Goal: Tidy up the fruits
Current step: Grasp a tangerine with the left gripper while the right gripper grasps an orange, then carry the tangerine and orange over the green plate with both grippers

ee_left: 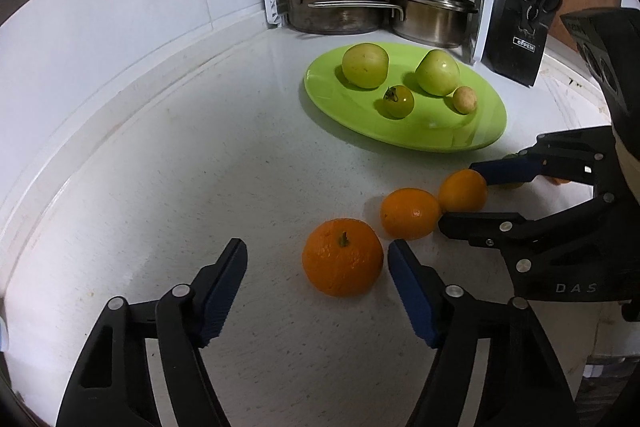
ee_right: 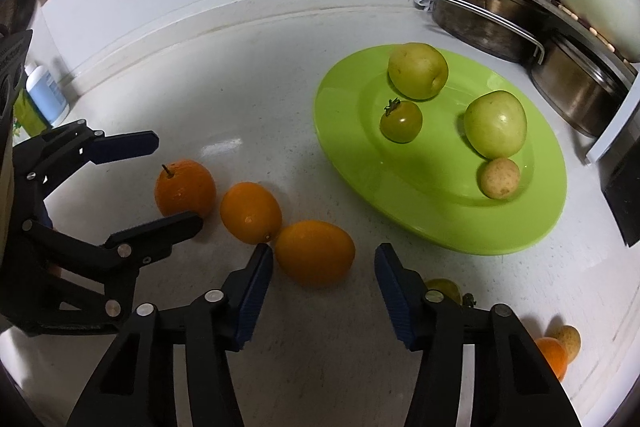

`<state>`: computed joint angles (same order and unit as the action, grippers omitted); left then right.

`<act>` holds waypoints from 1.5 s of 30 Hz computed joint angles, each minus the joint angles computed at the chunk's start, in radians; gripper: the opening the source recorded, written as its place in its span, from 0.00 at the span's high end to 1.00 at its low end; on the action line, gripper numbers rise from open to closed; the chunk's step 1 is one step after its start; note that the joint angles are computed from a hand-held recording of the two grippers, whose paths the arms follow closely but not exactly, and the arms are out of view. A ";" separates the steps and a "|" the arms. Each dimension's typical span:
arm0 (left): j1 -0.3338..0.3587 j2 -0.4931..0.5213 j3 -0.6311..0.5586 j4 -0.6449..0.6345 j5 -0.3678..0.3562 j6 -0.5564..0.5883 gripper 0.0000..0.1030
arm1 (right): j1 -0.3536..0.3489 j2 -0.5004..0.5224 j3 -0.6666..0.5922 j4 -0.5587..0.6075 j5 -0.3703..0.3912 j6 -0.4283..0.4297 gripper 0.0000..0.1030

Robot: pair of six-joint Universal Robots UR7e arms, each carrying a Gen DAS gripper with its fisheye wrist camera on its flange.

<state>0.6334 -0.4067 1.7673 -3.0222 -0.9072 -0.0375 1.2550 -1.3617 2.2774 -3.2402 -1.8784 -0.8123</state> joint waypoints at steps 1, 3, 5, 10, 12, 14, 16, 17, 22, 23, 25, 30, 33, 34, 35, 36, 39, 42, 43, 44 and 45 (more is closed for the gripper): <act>0.000 0.001 0.000 0.000 0.000 -0.004 0.35 | -0.002 -0.001 -0.001 0.004 0.004 -0.001 0.52; 0.003 0.002 -0.003 0.002 -0.011 -0.012 0.38 | -0.004 -0.004 -0.001 0.008 0.009 -0.002 0.54; 0.005 0.003 -0.003 0.008 -0.022 -0.019 0.42 | -0.005 -0.007 0.001 0.013 0.017 -0.006 0.61; 0.007 0.000 -0.003 0.016 -0.059 -0.027 0.58 | -0.004 -0.004 0.006 -0.003 0.015 -0.014 0.61; 0.003 0.002 -0.004 0.018 -0.055 -0.027 0.59 | -0.006 -0.005 0.007 -0.004 0.017 -0.011 0.61; 0.000 0.005 -0.003 0.014 -0.049 -0.026 0.59 | -0.008 -0.007 0.008 -0.006 0.020 -0.007 0.61; 0.001 0.003 -0.002 0.013 -0.052 -0.039 0.60 | -0.008 -0.009 0.013 -0.014 0.020 -0.005 0.61; 0.001 0.001 0.000 0.011 -0.053 -0.044 0.60 | -0.008 -0.010 0.015 -0.016 0.020 -0.003 0.61; -0.005 -0.009 0.012 -0.002 -0.048 -0.048 0.60 | -0.004 -0.021 0.028 -0.029 0.024 -0.002 0.61; -0.008 -0.012 0.016 -0.006 -0.044 -0.050 0.60 | -0.003 -0.025 0.031 -0.029 0.026 -0.001 0.61; -0.014 -0.018 0.023 -0.015 -0.041 -0.055 0.60 | 0.000 -0.031 0.032 -0.029 0.030 0.001 0.61; -0.028 -0.032 0.038 -0.047 -0.036 -0.060 0.60 | 0.002 -0.059 0.048 -0.034 0.047 0.006 0.61; -0.042 -0.041 0.048 -0.070 -0.030 -0.059 0.60 | 0.006 -0.079 0.058 -0.042 0.058 0.012 0.61; -0.046 -0.042 0.049 -0.074 -0.028 -0.058 0.60 | 0.007 -0.089 0.062 -0.044 0.063 0.014 0.61; -0.050 -0.044 0.050 -0.079 -0.026 -0.057 0.60 | 0.008 -0.097 0.066 -0.046 0.067 0.016 0.61; -0.054 -0.047 0.053 -0.085 -0.026 -0.056 0.60 | 0.009 -0.105 0.071 -0.051 0.070 0.018 0.61; -0.067 -0.052 0.054 -0.106 -0.026 -0.050 0.60 | 0.012 -0.136 0.084 -0.062 0.084 0.024 0.61; -0.077 -0.053 0.055 -0.129 -0.028 -0.046 0.60 | 0.013 -0.161 0.091 -0.068 0.096 0.029 0.61; -0.081 -0.052 0.053 -0.135 -0.030 -0.045 0.60 | 0.011 -0.173 0.094 -0.068 0.103 0.032 0.61; -0.084 -0.052 0.050 -0.141 -0.031 -0.043 0.60 | 0.010 -0.181 0.095 -0.069 0.107 0.036 0.61; -0.088 -0.052 0.047 -0.146 -0.033 -0.042 0.60 | 0.008 -0.190 0.096 -0.068 0.113 0.041 0.61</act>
<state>0.5454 -0.4583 1.8148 -3.1680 -0.9399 -0.0791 1.2626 -1.5519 2.3739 -3.3087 -1.7656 -0.7716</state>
